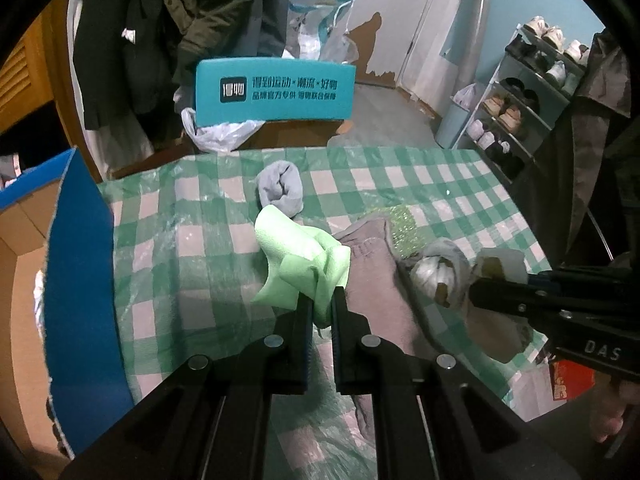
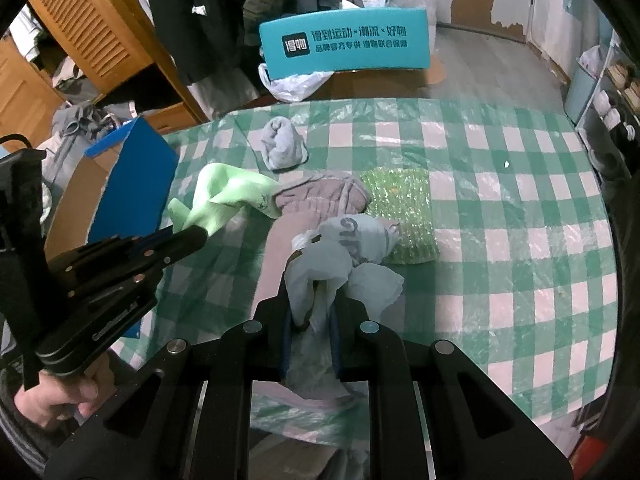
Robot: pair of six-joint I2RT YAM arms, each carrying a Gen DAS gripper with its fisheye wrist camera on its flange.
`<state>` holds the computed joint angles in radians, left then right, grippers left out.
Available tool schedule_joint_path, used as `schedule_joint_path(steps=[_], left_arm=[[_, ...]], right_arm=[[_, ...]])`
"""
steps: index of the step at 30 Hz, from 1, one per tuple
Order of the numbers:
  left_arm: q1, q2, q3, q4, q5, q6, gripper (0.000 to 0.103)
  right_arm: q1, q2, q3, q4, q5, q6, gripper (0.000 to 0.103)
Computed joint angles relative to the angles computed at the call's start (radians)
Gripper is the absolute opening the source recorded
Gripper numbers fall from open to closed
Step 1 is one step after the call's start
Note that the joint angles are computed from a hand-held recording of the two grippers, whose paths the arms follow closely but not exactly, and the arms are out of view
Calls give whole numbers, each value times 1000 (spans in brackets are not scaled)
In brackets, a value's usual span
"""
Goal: Organize soft objects
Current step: 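Lift the light green cloth with the left tool while the right tool lifts the white socks, then carry the green cloth and white socks over the cardboard box with both tools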
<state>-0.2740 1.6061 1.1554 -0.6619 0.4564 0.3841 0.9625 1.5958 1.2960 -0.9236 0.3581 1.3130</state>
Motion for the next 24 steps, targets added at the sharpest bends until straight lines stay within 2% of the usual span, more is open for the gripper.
schedule_joint_path(steps=[24], left_arm=[[129, -91, 68, -118, 70, 44, 8]], right_arm=[[26, 70, 214, -124, 94, -48, 11]])
